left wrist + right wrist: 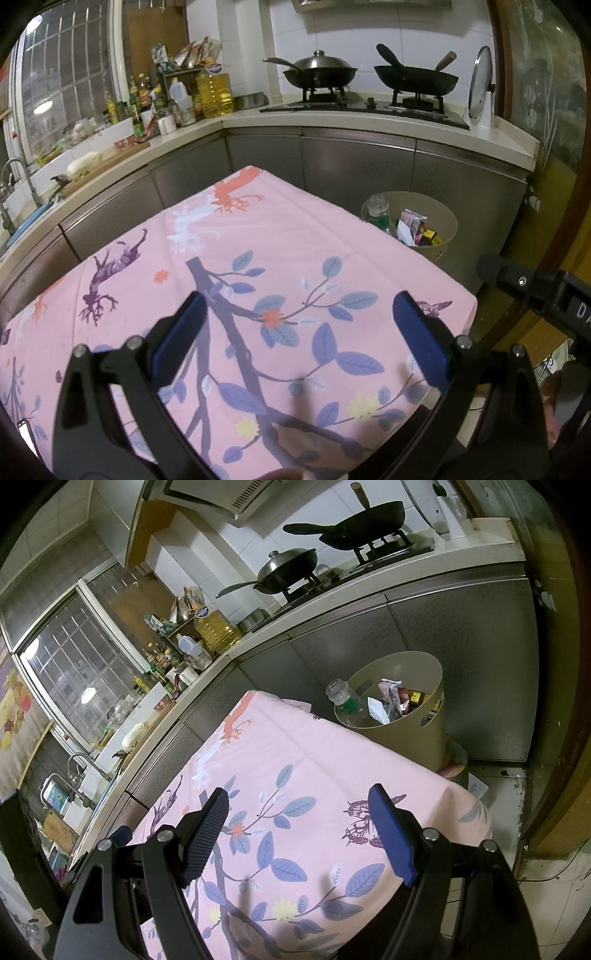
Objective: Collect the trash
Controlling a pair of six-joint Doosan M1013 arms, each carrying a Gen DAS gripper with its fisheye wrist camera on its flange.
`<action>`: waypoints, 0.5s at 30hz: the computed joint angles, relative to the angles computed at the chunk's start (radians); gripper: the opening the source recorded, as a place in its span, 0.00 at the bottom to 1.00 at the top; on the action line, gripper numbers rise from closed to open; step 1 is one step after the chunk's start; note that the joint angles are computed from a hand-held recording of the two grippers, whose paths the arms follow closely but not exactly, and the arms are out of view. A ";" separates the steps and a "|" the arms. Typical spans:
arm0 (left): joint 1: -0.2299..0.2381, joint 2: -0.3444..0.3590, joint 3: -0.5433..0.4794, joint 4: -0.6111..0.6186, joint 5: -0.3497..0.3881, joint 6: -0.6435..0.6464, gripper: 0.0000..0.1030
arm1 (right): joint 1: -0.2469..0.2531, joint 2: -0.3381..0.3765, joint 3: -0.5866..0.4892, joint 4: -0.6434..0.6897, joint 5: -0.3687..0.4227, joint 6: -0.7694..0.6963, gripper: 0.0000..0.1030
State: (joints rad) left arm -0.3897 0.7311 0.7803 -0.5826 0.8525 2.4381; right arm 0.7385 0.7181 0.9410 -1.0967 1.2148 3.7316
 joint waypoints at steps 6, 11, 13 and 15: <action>0.000 0.000 0.000 -0.001 0.000 -0.001 0.94 | 0.000 0.000 -0.003 0.001 0.001 -0.003 0.73; -0.001 -0.001 0.000 0.001 -0.001 -0.001 0.94 | 0.004 0.003 -0.006 0.002 0.005 -0.002 0.73; -0.001 -0.001 0.000 0.002 -0.001 0.000 0.94 | -0.001 0.002 -0.007 0.003 0.003 -0.006 0.73; 0.002 -0.007 0.015 -0.018 -0.019 0.023 0.94 | 0.000 0.002 -0.007 0.003 0.003 -0.006 0.73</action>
